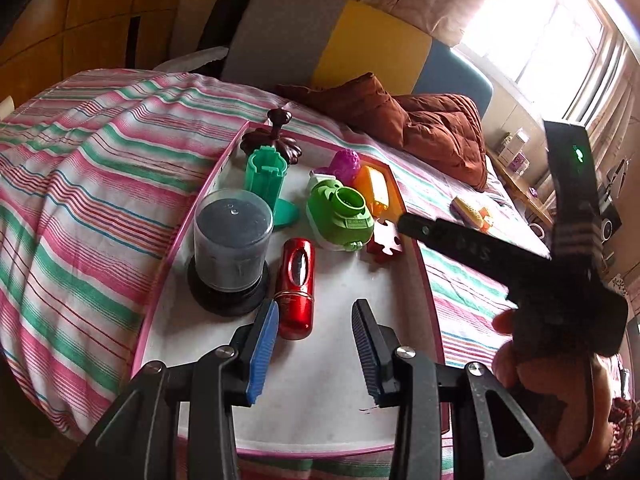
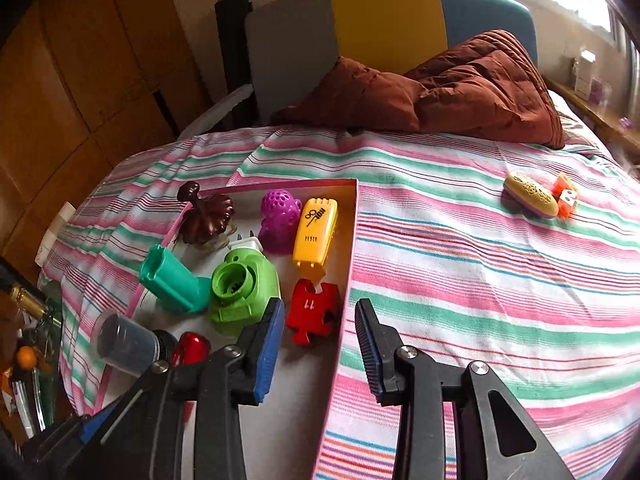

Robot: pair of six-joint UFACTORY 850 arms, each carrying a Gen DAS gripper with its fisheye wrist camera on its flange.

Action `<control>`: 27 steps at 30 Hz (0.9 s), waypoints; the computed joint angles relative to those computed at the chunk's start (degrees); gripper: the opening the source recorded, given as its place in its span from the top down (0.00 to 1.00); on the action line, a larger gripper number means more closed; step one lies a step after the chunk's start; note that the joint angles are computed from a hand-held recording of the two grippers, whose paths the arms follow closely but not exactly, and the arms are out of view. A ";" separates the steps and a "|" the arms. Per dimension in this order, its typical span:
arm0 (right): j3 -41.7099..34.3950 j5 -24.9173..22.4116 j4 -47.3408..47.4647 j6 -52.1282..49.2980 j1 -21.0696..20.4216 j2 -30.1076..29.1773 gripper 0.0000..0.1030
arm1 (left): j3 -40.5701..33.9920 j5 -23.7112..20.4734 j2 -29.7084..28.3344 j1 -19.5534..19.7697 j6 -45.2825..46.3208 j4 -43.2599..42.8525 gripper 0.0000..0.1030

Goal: Organize rigid objects
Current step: 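Lower the red puzzle piece into the tray and open the right gripper, then reach the right gripper to the orange linked cubes and grasp them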

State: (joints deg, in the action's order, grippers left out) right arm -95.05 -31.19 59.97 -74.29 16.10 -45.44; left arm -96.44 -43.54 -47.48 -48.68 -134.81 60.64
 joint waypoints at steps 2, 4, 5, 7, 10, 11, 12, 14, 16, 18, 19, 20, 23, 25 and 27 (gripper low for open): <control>1.11 0.35 1.89 -1.82 -0.45 0.75 0.62 | -0.02 -0.08 -0.01 -0.06 -0.13 0.27 0.63; 2.12 0.45 3.78 -3.81 -0.93 1.41 0.59 | -0.01 0.03 -0.01 -0.10 -0.20 0.49 0.63; 2.43 0.60 4.22 -4.48 -1.12 1.65 0.59 | -0.01 0.08 -0.02 -0.11 -0.09 0.49 0.63; 2.83 1.03 4.57 -5.12 -1.41 1.94 0.59 | -0.15 0.25 -0.08 -0.09 0.15 0.54 0.63; 2.75 1.45 3.83 -4.72 -1.97 1.91 0.58 | -0.29 0.63 -0.15 -0.10 0.25 0.90 0.63; 2.60 1.58 3.17 -4.08 -2.16 1.77 0.58 | -0.40 0.65 -0.22 -0.15 0.30 0.98 0.63; 2.31 1.69 2.41 -3.32 -2.36 1.56 0.58 | -0.50 0.69 -0.26 -0.19 0.38 1.08 0.63; 2.00 2.13 0.88 -1.90 -2.81 1.31 0.57 | -0.79 0.71 -0.41 -0.22 0.71 1.20 0.63; 1.74 2.72 -0.66 -0.62 -3.31 0.97 0.57 | -0.99 0.65 -0.50 -0.31 0.74 1.53 0.63; 1.44 3.33 -1.71 0.12 -3.93 0.55 0.57 | -1.14 0.44 -0.57 -0.42 0.71 1.91 0.63; 1.30 3.75 -2.05 0.32 -4.28 0.36 0.57 | -1.25 0.38 -0.61 -0.47 0.73 2.08 0.63; 1.16 4.19 -2.27 0.37 -4.67 0.14 0.56 | -1.37 0.38 -0.67 -0.51 0.65 2.27 0.63; -0.06 5.32 -4.31 2.59 -5.90 -0.97 0.55 | -1.85 0.65 -0.90 -0.57 0.79 2.63 0.63; -1.52 5.49 -6.37 5.37 -6.74 -2.06 0.55 | -2.63 1.05 -1.28 -0.55 1.92 2.43 0.63; -2.78 6.04 -8.03 7.79 -7.58 -3.02 0.55 | -3.67 0.97 -1.82 -0.65 3.33 1.94 0.63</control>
State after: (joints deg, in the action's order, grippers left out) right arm -97.83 -25.15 51.94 -66.50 8.51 -48.46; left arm -100.11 -42.57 -49.29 -49.33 -131.47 62.58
